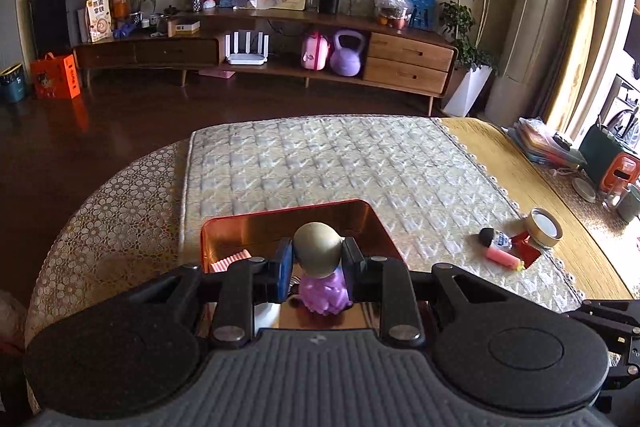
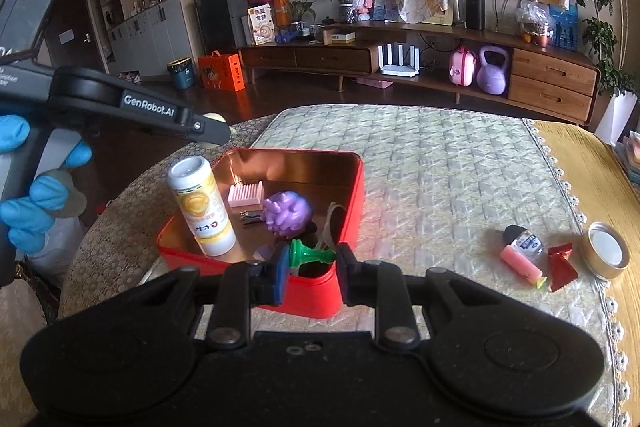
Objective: Organize rigid objects
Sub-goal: 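Carry the cream ball over the red tin with the left tool while the right tool carries the green piece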
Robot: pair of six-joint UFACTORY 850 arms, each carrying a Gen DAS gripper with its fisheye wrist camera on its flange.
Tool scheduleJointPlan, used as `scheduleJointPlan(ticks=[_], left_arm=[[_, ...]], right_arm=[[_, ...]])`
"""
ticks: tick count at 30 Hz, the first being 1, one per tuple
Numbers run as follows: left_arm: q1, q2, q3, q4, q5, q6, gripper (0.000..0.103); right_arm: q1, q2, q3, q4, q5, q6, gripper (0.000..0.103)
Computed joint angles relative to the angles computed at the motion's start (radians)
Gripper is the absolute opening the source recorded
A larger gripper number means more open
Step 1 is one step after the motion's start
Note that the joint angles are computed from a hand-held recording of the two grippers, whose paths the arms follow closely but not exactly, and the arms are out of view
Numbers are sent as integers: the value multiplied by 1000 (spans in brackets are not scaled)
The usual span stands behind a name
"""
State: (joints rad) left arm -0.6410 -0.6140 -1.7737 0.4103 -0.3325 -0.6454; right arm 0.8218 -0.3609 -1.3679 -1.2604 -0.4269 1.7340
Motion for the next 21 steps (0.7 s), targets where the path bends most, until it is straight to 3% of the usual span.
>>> scheduleJointPlan(ticks=[5, 8, 16, 21], left_arm=[[37, -51, -64, -89, -27, 108, 25], [60, -83, -101, -231, -26, 255, 25], [90, -197, -243, -323, -95, 390, 25], [111, -292, -378, -457, -170, 540, 25]], right_arm=[[-3, -69, -80, 96, 13, -139, 24], [-5, -110, -129, 155, 15, -228, 24], [-22, -208, -243, 285, 11, -416, 24], [-28, -256, -300, 371, 8, -552, 24]])
